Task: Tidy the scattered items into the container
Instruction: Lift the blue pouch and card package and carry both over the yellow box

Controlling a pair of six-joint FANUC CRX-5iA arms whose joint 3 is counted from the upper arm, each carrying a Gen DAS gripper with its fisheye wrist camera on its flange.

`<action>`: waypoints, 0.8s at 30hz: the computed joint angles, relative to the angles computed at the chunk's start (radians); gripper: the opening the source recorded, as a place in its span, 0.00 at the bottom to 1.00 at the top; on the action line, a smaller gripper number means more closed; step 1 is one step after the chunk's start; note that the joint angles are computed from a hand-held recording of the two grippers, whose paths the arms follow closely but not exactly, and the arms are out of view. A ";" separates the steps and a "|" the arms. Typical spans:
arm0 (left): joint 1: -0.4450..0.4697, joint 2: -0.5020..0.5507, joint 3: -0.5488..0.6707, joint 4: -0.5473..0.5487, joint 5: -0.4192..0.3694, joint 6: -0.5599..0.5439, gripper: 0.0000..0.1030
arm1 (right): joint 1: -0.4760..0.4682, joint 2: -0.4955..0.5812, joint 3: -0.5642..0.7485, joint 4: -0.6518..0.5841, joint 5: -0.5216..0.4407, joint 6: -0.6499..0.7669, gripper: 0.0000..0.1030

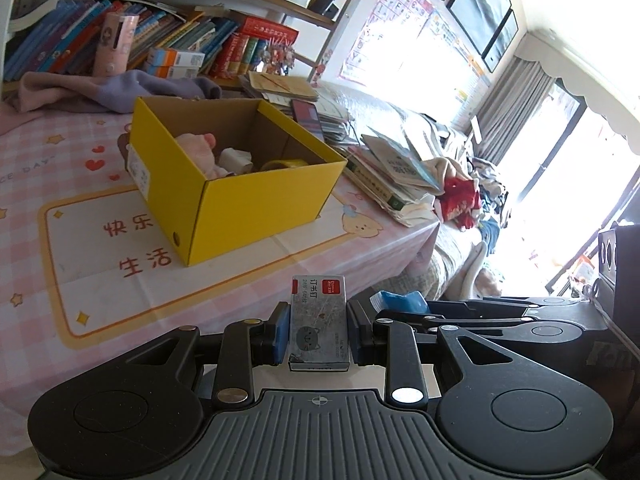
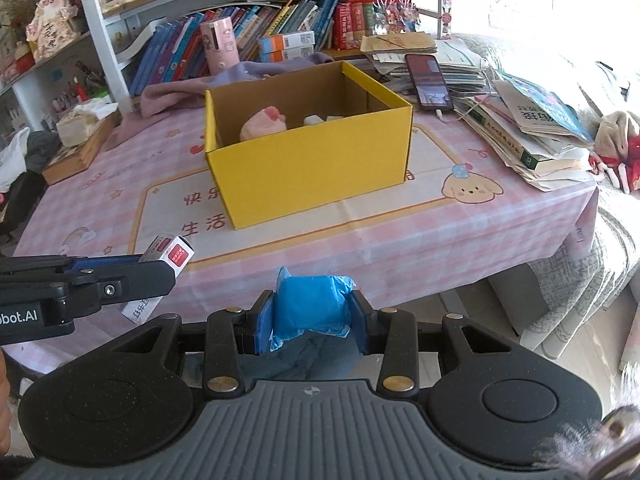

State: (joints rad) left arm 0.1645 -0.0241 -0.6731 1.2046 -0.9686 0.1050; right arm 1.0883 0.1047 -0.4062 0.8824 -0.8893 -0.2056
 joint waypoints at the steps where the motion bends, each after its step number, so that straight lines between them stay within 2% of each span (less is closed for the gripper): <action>1: -0.005 0.006 0.005 0.001 0.002 0.003 0.27 | -0.004 0.000 0.001 -0.002 0.002 0.005 0.36; 10: -0.061 0.059 0.052 -0.005 0.040 0.048 0.27 | -0.056 -0.001 -0.003 -0.035 0.041 0.062 0.36; 16: -0.105 0.085 0.079 0.003 0.087 0.070 0.27 | -0.111 -0.006 -0.013 -0.045 0.104 0.108 0.36; 24: -0.217 0.103 0.116 0.137 0.254 -0.012 0.27 | -0.233 -0.007 -0.037 0.062 0.249 0.145 0.36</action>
State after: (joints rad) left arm -0.0526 0.0789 -0.5567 1.3413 -0.7142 0.0935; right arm 0.8557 0.0976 -0.4430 0.9443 -0.6400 -0.0601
